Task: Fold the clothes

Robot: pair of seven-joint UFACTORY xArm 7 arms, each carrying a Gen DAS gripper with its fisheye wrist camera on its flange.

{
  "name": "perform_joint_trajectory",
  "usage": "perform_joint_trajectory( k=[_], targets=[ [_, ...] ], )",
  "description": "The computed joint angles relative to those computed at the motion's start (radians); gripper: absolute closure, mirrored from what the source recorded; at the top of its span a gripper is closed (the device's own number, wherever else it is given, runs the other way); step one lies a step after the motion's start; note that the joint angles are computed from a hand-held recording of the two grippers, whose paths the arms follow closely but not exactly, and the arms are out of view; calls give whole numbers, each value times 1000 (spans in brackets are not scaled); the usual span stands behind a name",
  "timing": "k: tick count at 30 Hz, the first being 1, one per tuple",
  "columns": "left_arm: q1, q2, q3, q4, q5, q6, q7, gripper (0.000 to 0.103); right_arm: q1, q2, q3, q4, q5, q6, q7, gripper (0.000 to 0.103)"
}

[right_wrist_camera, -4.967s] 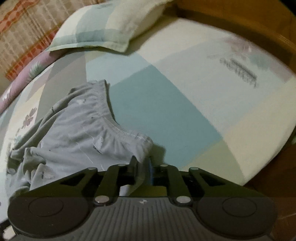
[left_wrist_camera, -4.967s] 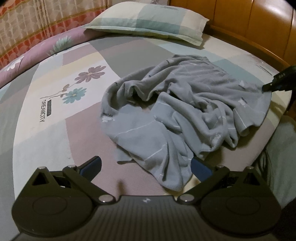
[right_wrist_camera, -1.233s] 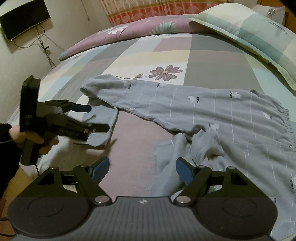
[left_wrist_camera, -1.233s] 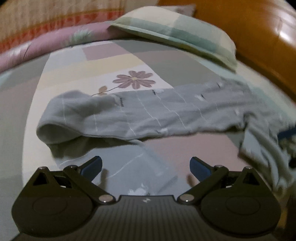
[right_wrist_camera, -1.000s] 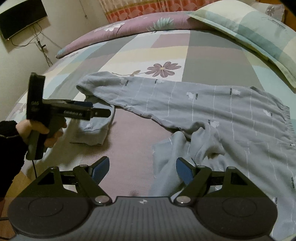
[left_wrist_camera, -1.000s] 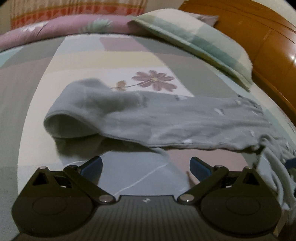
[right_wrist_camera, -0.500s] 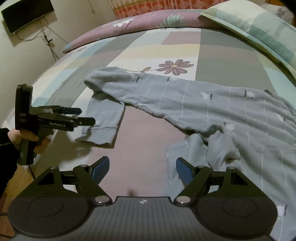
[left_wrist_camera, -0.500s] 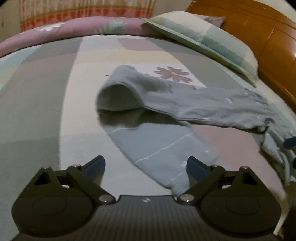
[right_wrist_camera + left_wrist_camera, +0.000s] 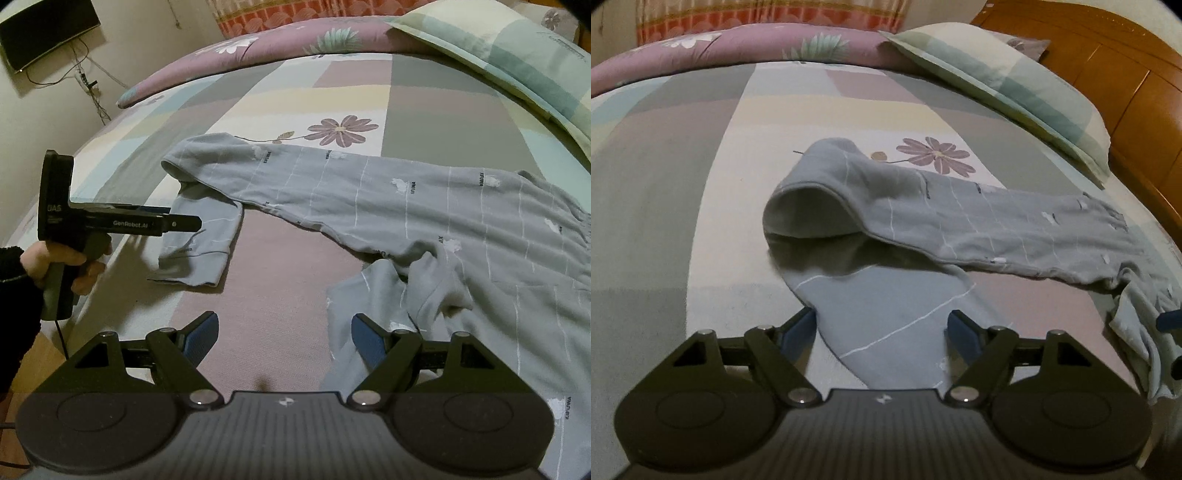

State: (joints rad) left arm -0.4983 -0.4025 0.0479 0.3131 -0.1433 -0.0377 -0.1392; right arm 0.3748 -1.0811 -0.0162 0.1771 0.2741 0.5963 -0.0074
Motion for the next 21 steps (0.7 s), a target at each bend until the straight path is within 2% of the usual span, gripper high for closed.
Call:
perform_joint_trajectory(
  k=[2,8,11,13,18,21],
  targets=[
    [6,-6,-3,-6,8,0,8,24,6,3,-4,-1,1,-3,-6,20],
    [260,-46,-259,12,122,94,-104,24,32,60,0,28,-20,-44,-66,21],
    [337,-98,-327,7,196,143,-163,24,53,175,19,78,-48,-141,-123,21],
    [356,-129,-337,7,237,179,-183,24,55,277,47,124,-81,-221,-154,22],
    [348,-198,-310,6,300,267,-180,22,49,610,118,287,-168,-423,-192,53],
    [347,-229,-299,-2,326,293,-170,21,29,793,166,399,-227,-485,-186,67]
  ],
)
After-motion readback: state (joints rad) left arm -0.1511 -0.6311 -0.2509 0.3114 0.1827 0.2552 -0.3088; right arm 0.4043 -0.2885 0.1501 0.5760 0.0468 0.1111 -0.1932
